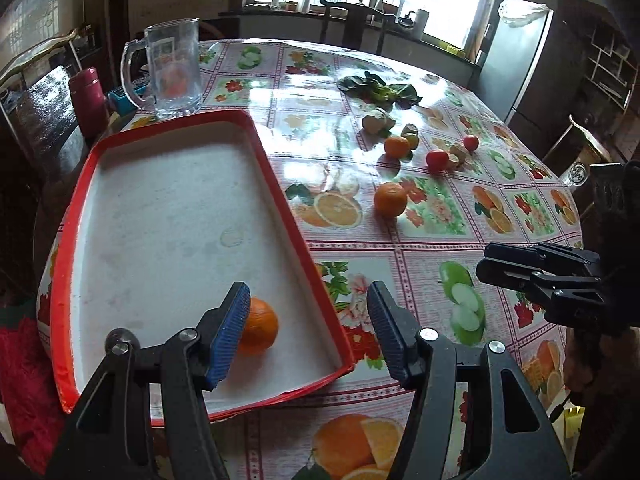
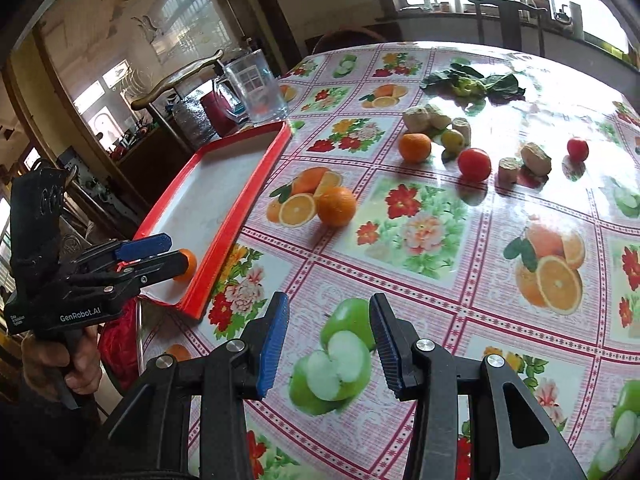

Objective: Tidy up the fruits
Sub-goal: 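Move both grippers back toward the fruits on the table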

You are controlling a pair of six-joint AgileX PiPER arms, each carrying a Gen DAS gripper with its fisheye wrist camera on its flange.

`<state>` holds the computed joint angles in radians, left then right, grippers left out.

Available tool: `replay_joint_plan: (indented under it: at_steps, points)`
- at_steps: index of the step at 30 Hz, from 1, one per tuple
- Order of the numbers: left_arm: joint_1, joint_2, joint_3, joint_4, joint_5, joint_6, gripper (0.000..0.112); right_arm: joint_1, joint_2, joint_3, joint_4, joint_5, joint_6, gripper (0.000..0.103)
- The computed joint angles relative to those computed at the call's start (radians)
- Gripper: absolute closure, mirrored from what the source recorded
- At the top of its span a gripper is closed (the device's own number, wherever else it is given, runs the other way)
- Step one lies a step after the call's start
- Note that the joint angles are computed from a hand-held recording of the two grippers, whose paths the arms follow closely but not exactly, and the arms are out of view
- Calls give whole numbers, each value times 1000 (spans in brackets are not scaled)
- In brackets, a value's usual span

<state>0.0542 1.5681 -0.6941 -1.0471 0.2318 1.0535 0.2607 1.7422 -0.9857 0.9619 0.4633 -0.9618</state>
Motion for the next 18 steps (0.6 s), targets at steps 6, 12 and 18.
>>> replay_joint_plan:
  at_steps: [6,12,18]
  points:
    - [-90,30,-47,123,-14,-151,53,-61,-1,13,30,-6,-42,59]
    - [-146,85,-109,195,-6,-252,53,-116,23,8,50,-13,-63,59]
    - [-190,154,-186,290,5,-365,53,-162,66,-31,46,-18,-63,60]
